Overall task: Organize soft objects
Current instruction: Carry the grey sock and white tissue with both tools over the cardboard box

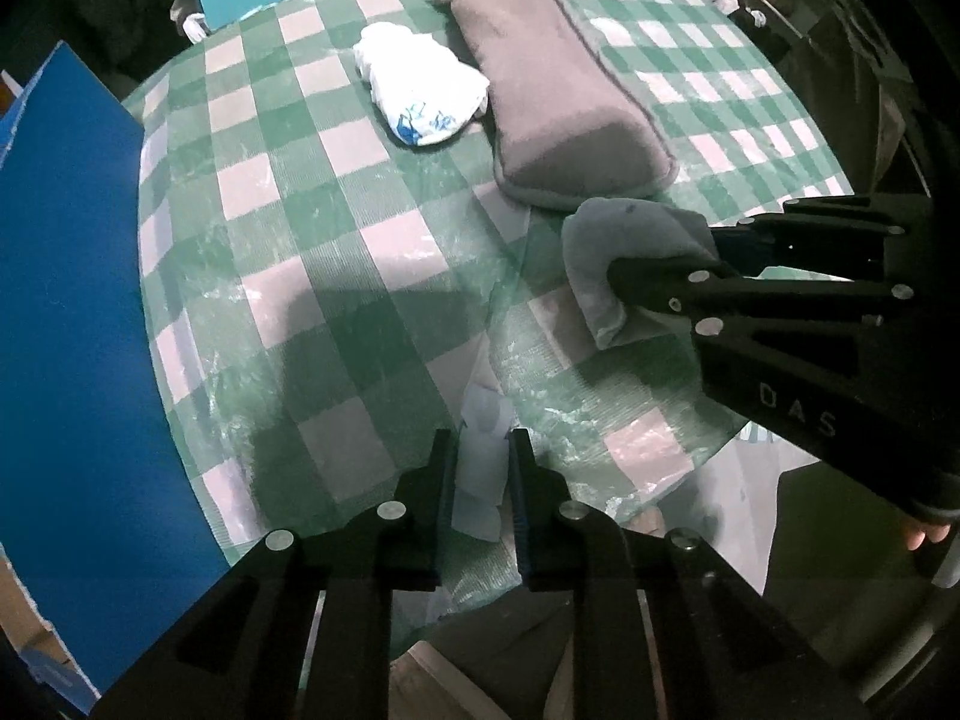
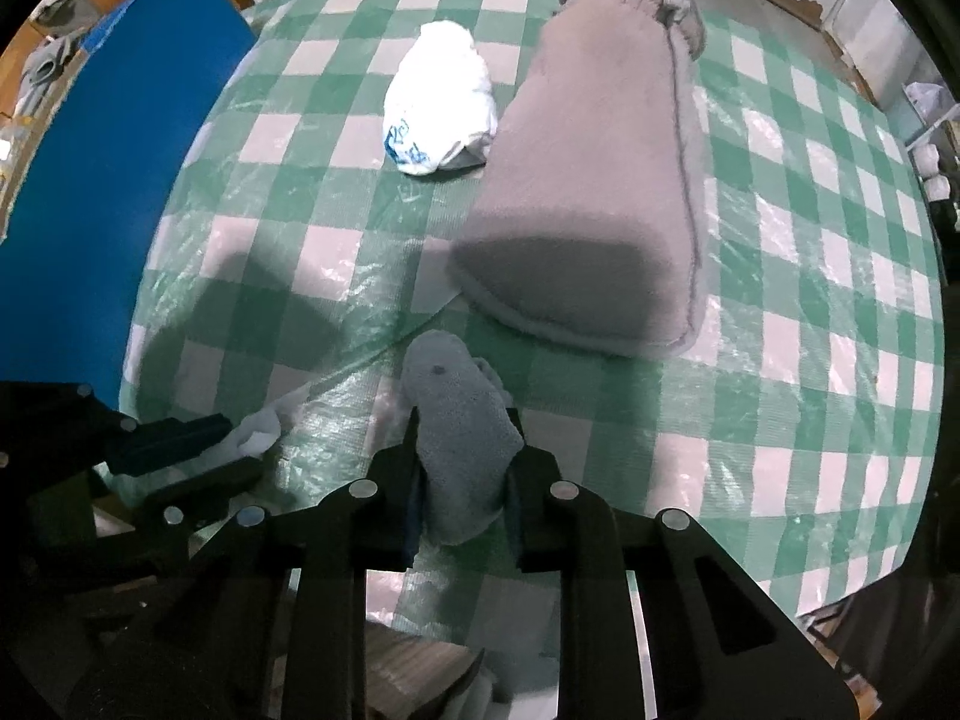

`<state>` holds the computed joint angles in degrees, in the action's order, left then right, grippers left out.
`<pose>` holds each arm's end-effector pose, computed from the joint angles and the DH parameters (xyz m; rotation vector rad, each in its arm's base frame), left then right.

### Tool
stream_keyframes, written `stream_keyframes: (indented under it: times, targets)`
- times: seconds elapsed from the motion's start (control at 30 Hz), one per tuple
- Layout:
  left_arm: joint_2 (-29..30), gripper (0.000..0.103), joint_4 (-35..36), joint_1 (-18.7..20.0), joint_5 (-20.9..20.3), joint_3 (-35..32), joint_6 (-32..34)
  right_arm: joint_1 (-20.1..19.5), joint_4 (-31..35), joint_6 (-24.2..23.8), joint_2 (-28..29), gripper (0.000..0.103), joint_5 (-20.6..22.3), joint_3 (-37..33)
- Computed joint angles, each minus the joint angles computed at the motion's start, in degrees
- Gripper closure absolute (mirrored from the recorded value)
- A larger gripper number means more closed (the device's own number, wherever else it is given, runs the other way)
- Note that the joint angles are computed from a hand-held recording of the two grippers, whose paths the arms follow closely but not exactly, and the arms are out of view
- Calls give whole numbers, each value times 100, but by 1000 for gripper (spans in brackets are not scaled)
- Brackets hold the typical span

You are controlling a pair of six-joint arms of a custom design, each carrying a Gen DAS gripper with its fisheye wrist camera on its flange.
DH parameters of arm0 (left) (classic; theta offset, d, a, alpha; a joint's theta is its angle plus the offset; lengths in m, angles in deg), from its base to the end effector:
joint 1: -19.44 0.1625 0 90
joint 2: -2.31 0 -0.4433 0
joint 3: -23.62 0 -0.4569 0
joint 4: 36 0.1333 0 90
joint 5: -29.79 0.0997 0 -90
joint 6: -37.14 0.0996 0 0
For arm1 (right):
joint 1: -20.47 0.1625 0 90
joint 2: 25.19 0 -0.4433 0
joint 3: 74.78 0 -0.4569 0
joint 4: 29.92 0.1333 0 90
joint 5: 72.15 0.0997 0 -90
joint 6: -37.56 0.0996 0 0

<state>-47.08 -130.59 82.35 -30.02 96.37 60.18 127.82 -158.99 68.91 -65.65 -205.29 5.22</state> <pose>-0.1895 -0.7732 0.2043 1.1959 2.2858 0.4011 0.2974 -0.7334 0.0858 -0.2916 -2.4070 0.3861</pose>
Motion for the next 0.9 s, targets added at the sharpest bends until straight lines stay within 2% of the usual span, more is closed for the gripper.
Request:
stream_keyframes:
  times: [0.33, 0.37, 0.9]
  targets:
    - [-126, 87, -232, -55, -137, -18, 50, 230, -92, -21, -55, 84, -196, -29]
    - [-142, 87, -243, -54, -142, -30, 60, 312, -72, 87, -138, 84, -220, 110]
    - [-269, 87, -1165, -216, 21, -10, 384, 558, -479, -420, -134, 84, -645, -65]
